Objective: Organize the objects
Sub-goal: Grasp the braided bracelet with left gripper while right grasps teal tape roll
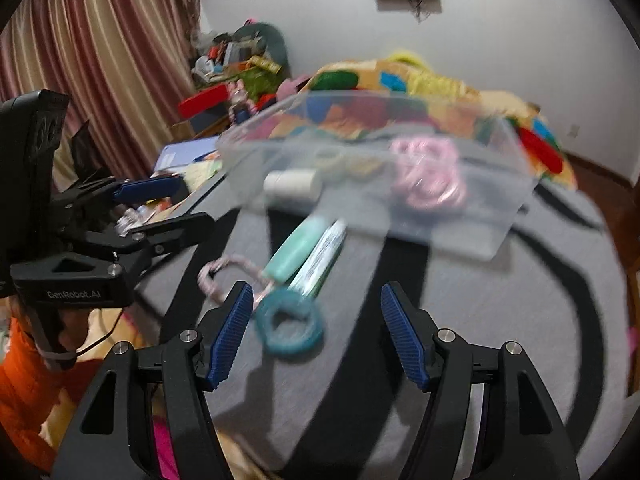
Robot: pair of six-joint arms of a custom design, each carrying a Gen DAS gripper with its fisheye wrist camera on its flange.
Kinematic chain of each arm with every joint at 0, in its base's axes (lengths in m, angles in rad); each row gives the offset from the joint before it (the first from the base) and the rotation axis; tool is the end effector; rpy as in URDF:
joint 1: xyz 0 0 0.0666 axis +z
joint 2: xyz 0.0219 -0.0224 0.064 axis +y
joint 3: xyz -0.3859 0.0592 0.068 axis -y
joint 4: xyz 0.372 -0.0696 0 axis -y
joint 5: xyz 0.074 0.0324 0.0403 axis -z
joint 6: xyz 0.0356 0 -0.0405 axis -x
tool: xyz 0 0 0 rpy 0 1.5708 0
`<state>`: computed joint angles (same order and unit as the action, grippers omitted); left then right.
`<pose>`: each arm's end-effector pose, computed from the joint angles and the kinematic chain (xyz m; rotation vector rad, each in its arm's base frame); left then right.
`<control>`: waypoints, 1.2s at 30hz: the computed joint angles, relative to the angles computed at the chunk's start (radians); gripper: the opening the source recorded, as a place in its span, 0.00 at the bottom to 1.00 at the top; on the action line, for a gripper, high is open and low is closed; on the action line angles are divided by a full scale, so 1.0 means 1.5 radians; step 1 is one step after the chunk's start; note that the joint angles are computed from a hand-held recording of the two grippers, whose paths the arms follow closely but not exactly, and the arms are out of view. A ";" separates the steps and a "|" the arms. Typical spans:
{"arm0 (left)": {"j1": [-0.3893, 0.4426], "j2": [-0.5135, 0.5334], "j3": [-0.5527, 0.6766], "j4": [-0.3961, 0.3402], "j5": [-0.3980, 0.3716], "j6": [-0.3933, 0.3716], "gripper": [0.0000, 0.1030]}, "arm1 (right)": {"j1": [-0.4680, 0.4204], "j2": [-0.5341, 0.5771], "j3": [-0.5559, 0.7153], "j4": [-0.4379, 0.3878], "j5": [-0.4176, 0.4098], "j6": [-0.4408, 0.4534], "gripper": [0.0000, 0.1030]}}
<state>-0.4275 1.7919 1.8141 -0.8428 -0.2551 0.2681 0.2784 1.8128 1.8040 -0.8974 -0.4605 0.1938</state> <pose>0.5665 -0.2486 0.4210 0.0689 2.3565 -0.0321 0.5895 0.1845 0.4022 -0.7605 2.3196 0.6053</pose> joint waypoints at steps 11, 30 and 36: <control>-0.016 0.018 0.000 -0.001 0.067 -0.002 0.59 | 0.008 -0.002 -0.027 0.009 0.028 0.010 0.35; -0.027 0.014 -0.004 0.035 0.068 -0.013 0.11 | -0.034 -0.049 -0.054 0.077 0.033 -0.038 0.35; -0.013 -0.004 0.005 0.065 0.057 0.004 0.11 | -0.037 -0.039 -0.022 0.095 0.038 -0.060 0.35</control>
<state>-0.4463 1.7865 1.8219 -0.7460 -0.1696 0.2745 0.2224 1.7540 1.7716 -0.7546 -0.4029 0.1035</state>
